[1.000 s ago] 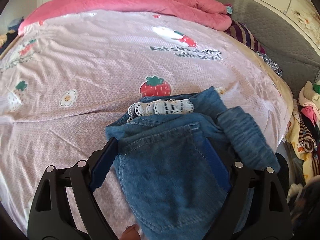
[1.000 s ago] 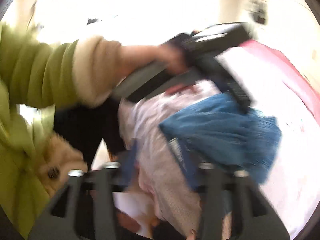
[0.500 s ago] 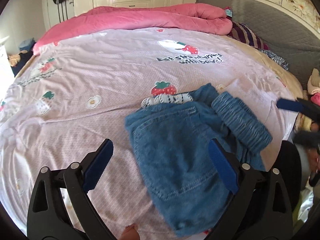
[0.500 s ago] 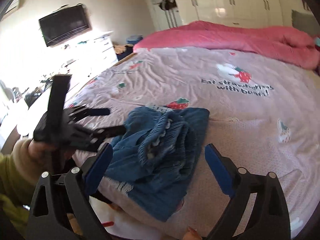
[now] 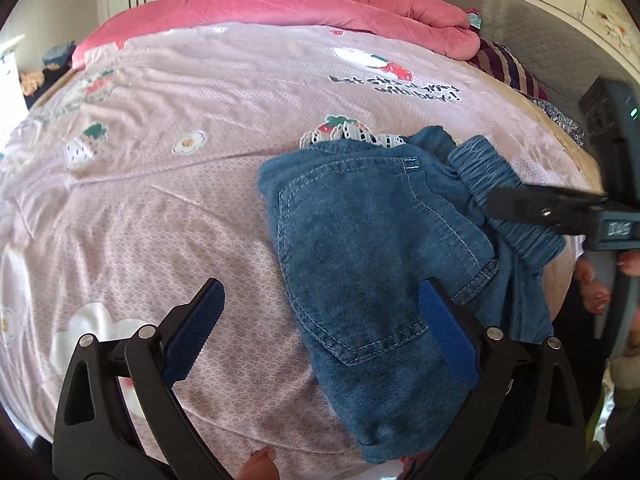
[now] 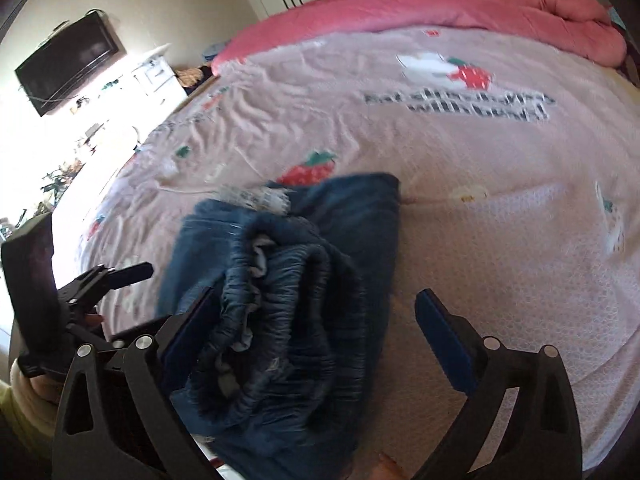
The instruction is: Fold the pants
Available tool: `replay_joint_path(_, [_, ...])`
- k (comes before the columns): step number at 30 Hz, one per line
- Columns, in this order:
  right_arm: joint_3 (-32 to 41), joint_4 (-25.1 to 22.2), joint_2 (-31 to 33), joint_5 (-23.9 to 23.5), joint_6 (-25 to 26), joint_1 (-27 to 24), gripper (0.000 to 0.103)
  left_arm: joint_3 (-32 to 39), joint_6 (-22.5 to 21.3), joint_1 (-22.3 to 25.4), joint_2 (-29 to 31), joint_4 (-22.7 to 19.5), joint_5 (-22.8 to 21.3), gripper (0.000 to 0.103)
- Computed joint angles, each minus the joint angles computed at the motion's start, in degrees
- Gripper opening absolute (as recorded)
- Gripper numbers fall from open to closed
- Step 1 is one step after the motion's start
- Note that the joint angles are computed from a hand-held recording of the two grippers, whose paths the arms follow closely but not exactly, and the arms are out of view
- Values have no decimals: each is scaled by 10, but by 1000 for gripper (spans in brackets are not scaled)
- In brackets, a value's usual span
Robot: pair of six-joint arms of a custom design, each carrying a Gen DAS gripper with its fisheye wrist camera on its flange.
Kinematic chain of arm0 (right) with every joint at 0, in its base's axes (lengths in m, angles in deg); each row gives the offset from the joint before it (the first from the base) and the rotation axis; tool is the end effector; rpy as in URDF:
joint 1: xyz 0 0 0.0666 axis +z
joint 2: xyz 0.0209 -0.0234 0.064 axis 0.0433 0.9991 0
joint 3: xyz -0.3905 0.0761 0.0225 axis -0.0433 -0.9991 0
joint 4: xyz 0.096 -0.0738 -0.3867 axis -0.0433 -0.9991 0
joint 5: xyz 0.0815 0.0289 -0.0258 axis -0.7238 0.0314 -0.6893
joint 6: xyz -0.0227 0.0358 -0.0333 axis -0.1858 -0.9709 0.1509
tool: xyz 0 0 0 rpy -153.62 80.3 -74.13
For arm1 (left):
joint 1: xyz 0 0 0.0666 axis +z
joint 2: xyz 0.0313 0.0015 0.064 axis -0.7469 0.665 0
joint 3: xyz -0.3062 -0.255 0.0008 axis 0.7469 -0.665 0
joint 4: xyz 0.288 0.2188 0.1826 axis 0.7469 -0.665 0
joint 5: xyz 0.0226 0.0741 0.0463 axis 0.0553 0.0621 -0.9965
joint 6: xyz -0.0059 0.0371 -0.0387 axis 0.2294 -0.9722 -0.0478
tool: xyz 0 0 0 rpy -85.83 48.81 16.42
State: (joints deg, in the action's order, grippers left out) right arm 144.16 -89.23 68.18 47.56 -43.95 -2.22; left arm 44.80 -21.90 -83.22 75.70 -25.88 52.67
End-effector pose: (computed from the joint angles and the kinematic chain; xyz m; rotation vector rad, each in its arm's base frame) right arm 0.3486 -0.0111 0.4163 -0.2167 2.5008 0.6130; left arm 0.3211 -0.2229 0.4006 0.4101 2.4727 -0.3226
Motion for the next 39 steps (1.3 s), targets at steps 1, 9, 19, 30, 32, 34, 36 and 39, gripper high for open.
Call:
replay_joint_path(1, [-6, 0, 5, -22, 0, -9, 97, -2, 3, 3, 1, 2, 8, 91])
replay_joint_path(9, [-19, 12, 9, -72, -2, -19, 88, -8, 26, 17, 6, 14, 52, 91])
replay_joint_path(19, [-33, 35, -1, -109, -10, -25, 47, -6, 61, 24, 12, 28, 114, 48])
replay_joint_path(30, [-18, 89, -36, -106, -17, -2, 40, 19, 50, 14, -2, 26, 87, 21])
replay_joint_path(32, [-6, 104, -29, -104, -27, 5, 40, 32, 42, 18, 0, 29, 70, 21])
replay_joint_path(34, [6, 123, -20, -107, -41, 9, 40, 46, 33, 25, 4, 32, 62, 21])
replay_joint_path(36, [17, 139, -11, -107, -51, 14, 40, 59, 24, 30, 10, 34, 52, 21])
replay_joint_path(39, [34, 160, 7, -100, -68, 25, 40, 78, 9, 42, 20, 37, 43, 21])
